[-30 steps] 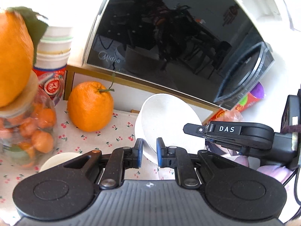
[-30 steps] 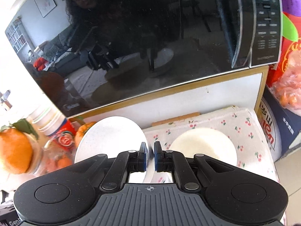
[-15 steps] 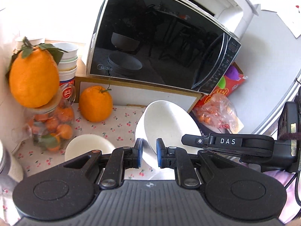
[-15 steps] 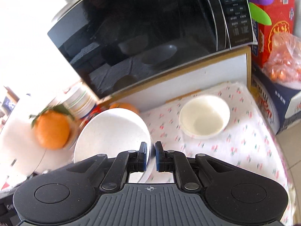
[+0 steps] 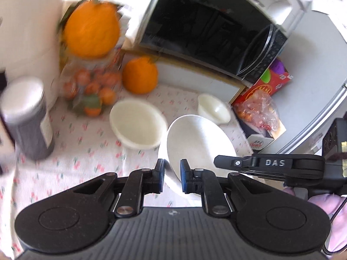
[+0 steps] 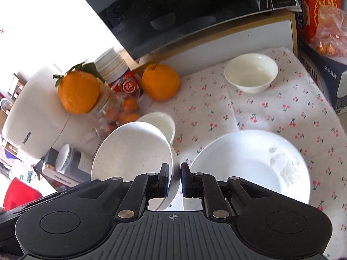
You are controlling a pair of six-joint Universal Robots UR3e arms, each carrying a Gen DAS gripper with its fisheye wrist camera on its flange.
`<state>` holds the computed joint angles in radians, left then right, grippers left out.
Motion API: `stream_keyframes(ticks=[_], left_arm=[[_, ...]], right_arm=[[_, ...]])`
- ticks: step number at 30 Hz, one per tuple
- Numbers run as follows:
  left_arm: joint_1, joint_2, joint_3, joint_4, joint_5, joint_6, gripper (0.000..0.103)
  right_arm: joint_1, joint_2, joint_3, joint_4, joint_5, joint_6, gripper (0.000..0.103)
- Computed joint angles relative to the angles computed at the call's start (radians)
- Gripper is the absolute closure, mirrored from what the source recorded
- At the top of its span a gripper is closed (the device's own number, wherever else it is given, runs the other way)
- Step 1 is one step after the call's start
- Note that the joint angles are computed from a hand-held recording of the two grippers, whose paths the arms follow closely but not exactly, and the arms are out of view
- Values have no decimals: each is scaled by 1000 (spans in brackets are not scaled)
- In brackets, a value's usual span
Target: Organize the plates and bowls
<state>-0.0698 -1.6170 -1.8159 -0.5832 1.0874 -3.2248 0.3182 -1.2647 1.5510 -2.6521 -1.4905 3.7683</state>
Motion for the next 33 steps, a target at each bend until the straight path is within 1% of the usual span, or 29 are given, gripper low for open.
stream_keyframes(ticks=[1, 3, 6, 13, 18, 30, 33], left_arm=[[11, -7, 5, -39, -7, 1, 90], [29, -19, -1, -53, -13, 19, 90], [39, -30, -5, -80, 6, 36, 90], [90, -9, -40, -157, -8, 95, 90], [118, -11, -40, -205, -26, 116, 90], [84, -48, 0, -217, 19, 129, 90], [88, -60, 15, -228, 6, 129, 86]], right_arm=[[7, 6, 8, -3, 6, 7, 89], [22, 38, -35, 52, 7, 11, 88], [49, 97, -108, 97, -8, -6, 87], [64, 181, -215, 195, 27, 1, 87], [63, 205, -234, 214, 56, -9, 86], [50, 232, -239, 202, 82, -21, 88], [47, 231, -237, 200, 91, -45, 86]])
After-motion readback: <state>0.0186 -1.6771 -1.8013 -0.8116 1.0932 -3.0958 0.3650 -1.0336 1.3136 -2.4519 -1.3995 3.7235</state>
